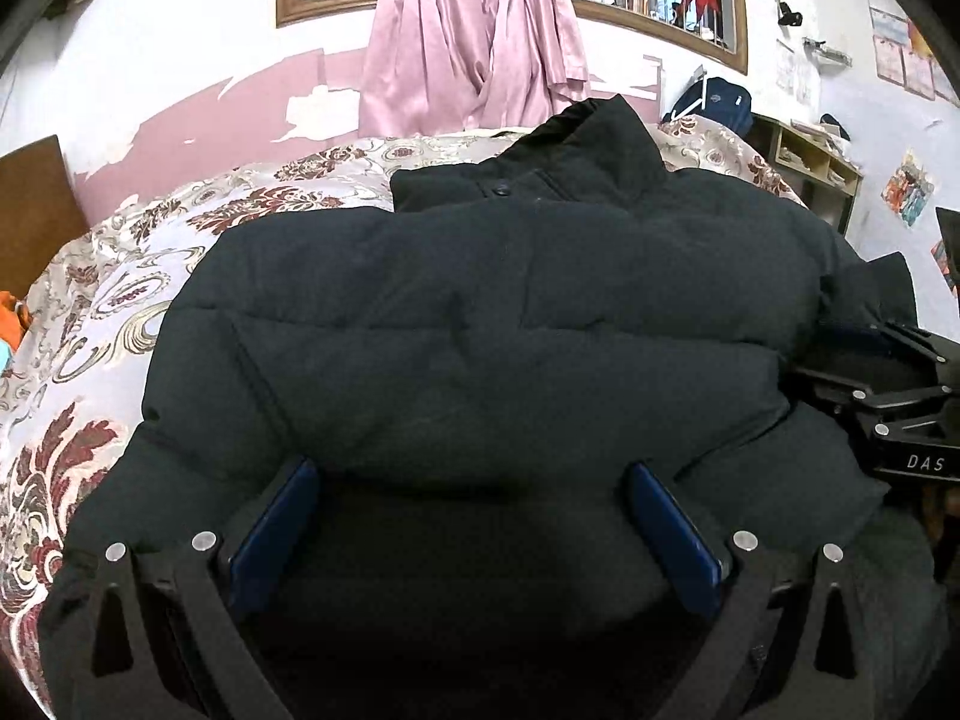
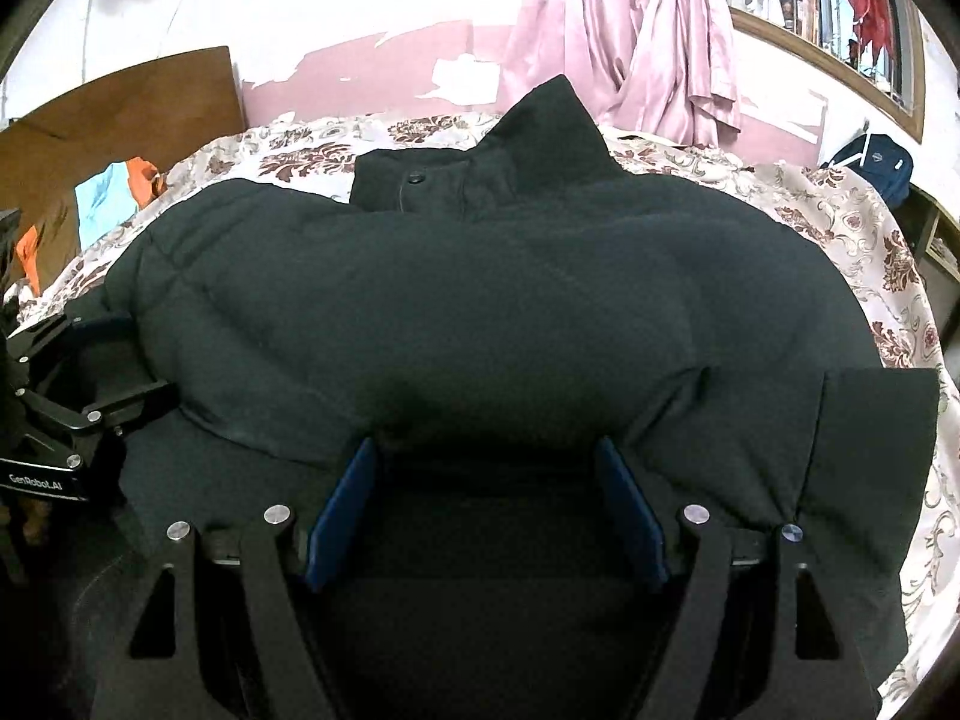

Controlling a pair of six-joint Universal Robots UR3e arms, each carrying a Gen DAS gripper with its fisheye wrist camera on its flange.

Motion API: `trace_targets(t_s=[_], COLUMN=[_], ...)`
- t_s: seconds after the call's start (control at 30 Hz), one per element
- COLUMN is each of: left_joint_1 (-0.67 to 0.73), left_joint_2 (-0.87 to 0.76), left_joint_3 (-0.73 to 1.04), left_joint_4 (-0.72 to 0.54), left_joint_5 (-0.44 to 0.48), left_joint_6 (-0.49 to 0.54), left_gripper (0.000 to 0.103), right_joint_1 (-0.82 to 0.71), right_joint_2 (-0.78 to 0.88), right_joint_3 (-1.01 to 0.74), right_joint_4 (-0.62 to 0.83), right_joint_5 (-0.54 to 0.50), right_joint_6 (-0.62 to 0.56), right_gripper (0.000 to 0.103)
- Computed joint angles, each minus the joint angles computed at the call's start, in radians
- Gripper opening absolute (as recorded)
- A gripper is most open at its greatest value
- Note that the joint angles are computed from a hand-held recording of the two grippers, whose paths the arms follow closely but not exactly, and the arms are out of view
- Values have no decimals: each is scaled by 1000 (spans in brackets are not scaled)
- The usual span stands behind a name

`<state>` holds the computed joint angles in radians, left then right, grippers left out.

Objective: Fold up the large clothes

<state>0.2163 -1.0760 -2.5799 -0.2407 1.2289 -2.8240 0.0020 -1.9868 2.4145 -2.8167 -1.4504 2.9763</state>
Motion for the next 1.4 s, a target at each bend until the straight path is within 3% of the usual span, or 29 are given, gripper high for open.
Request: trace_targets(t_s=[0.2,0.33,0.4,0.57,0.73,0.83,0.93,1.03,1.13,1.2,1.3,1.4], left_joint_1=[17,43,36,8,-32,-90,-116,-70,24,48,39,4], left_joint_2=[13,48,39,10,-6,-65,-147,-215,-235,-299,-452,-663], left_joint_3=[-23,-32,-24,13,153,340,561,775,914,1018,1193,1422], left_joint_4=[16,-17,-23,-49,-275,-522,-810,-1073,-1203,-1229,-1231,-1212], left_joint_5=[-23,-53,-46,-14,47,126,170,143,74,76,98,127], left_joint_6=[0,10,9,-1,4,-31,-37,-21,9,6,-20,-42], left_gripper=[103,103,103,103,103,103,103,103,103,103,103,103], right_joint_1=[15,103,118,119,42,-25,-72,-173,-204,-220,-250,-225], right_joint_2=[2,27,29,15,-31,-70,-91,-77,14,47,99,256], right_joint_3=[9,-6,-15,-42,-68,-105,-178,-340,-521,-601,-693,-845], right_joint_4=[-26,-67,-63,-1,119,256,438,754,982,1041,1039,990], right_joint_5=[-19,-139,-169,-175,-64,35,99,211,229,231,244,217], right_joint_6=[7,41,48,56,19,-38,-130,-278,-328,-303,-251,-159], right_gripper=[71,75,80,82,87,93,93,93,93,94,96,96])
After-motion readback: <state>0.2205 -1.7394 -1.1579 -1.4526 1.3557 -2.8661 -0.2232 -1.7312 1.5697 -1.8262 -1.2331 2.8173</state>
